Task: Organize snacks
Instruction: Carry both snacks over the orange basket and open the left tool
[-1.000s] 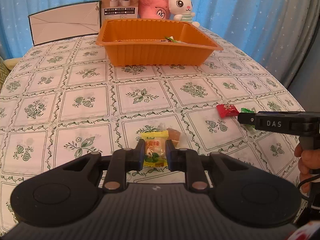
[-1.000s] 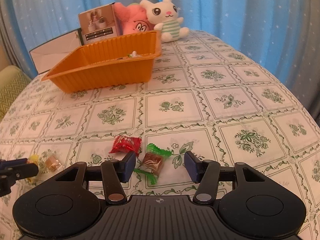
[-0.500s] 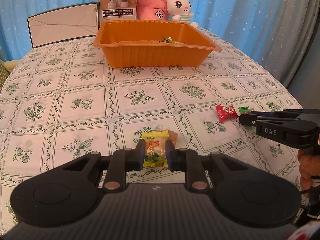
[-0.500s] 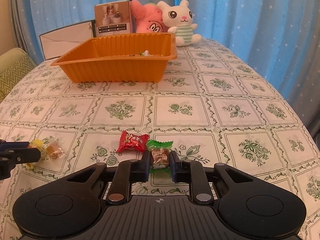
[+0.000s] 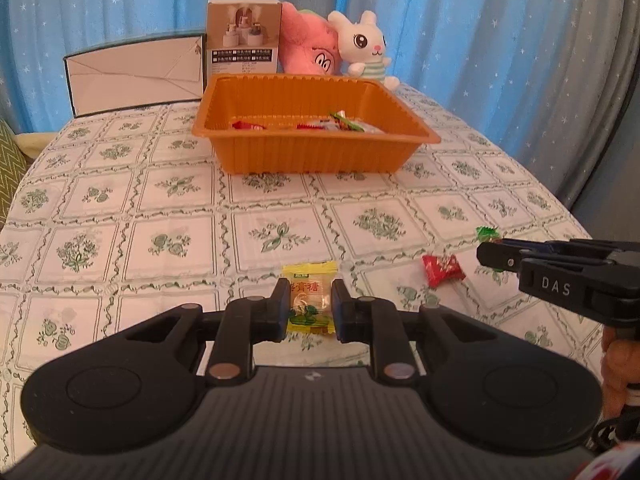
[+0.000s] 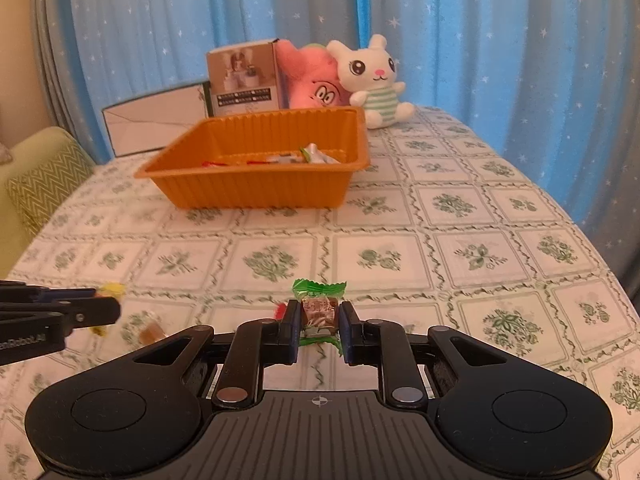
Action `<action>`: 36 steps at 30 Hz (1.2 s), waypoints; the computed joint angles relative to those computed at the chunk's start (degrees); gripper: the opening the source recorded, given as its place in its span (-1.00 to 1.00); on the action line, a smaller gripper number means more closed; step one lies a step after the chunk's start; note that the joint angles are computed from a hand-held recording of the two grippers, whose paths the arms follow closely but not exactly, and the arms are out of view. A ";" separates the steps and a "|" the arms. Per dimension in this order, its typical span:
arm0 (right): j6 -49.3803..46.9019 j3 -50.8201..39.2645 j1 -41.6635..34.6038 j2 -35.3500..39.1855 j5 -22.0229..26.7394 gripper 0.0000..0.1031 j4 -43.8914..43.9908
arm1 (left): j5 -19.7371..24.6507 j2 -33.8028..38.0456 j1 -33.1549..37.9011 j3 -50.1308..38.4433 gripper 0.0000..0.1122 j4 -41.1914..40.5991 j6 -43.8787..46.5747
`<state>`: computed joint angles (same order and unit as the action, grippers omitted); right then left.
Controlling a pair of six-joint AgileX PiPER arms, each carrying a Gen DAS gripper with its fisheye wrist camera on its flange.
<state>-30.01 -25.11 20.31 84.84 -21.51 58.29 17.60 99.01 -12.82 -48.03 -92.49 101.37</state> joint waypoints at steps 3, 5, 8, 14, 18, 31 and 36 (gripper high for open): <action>-1.27 -1.06 -0.72 -1.44 1.42 -0.61 -0.21 | -0.63 -0.81 -0.79 -1.31 -0.66 0.89 -1.95; -0.78 -1.89 -1.73 -2.34 2.97 -0.61 -1.52 | -0.65 -1.11 -1.16 -2.55 -0.66 2.76 -4.55; -0.11 -3.37 -3.12 -2.96 4.69 -0.61 -3.46 | -0.84 -1.04 -1.57 -4.83 -0.66 5.80 -8.26; 1.35 -7.54 -5.96 -2.29 7.37 -0.61 -8.04 | -1.48 0.45 -2.39 -10.19 -0.66 9.76 -13.52; 4.81 -10.77 -7.90 -0.74 9.07 -0.61 -13.38 | -1.42 2.12 -2.74 -13.90 -0.66 12.81 -17.04; 27.00 -24.11 -13.87 9.27 12.01 -0.61 -38.58 | -0.27 12.91 -1.73 -32.11 -0.66 25.13 -32.96; 37.78 -29.74 -15.89 14.09 13.10 -0.61 -50.80 | 0.35 18.32 -1.78 -39.70 -0.66 34.38 -43.14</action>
<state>7.77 -54.85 4.41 98.93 -8.41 7.48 17.95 117.33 -14.60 -87.74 -58.11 58.22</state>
